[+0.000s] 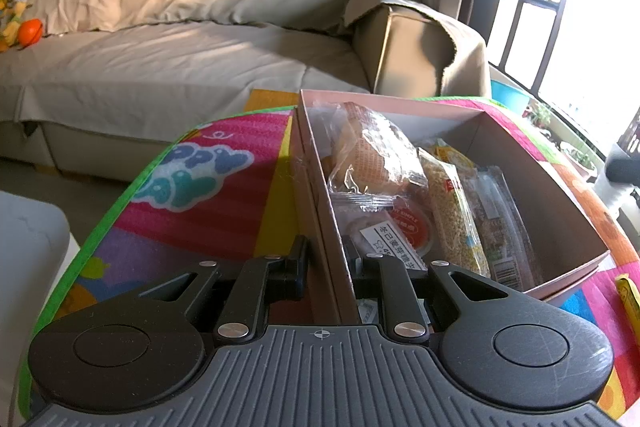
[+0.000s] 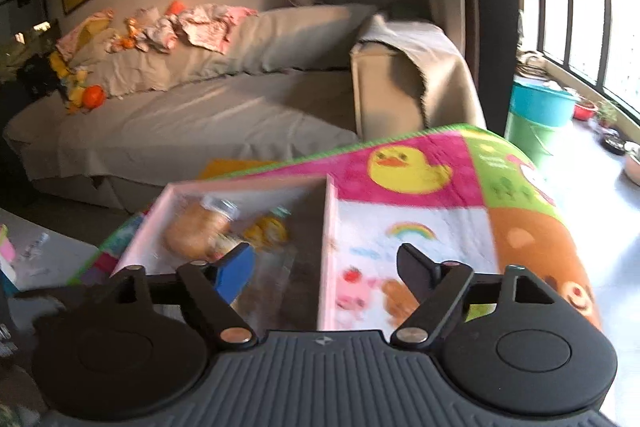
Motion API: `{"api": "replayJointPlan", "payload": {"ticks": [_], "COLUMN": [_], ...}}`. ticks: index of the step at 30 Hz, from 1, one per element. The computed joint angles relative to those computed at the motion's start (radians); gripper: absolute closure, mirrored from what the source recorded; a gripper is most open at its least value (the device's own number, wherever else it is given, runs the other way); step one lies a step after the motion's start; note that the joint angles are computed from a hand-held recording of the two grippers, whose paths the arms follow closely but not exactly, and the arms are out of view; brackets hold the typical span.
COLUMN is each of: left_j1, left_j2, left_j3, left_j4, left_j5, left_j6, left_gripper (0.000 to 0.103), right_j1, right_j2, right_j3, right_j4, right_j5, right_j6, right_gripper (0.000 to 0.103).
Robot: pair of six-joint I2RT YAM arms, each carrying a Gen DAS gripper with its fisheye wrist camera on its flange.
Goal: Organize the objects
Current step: 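Move the right tool to the yellow snack bar and grasp it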
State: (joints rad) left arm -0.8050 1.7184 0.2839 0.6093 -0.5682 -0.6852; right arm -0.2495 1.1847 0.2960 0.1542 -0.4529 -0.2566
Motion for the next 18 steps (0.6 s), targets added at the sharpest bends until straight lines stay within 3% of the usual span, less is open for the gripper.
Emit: {"api": "replayJointPlan", "payload": {"ticks": [10, 18], "left_j1": [-0.003, -0.008], "left_j2": [0.002, 0.006], "left_j3": [0.003, 0.012], "left_j4": [-0.003, -0.012], "left_j5": [-0.002, -0.006], "left_j6": [-0.003, -0.008], "left_gripper": [0.084, 0.084], "right_j1": [-0.308, -0.455], "right_j2": [0.150, 0.296], "right_j3": [-0.030, -0.046], "right_j4": [-0.020, 0.002], "right_j5": [-0.002, -0.011], "right_j6": [-0.257, -0.366], "right_gripper": [0.018, 0.018]}}
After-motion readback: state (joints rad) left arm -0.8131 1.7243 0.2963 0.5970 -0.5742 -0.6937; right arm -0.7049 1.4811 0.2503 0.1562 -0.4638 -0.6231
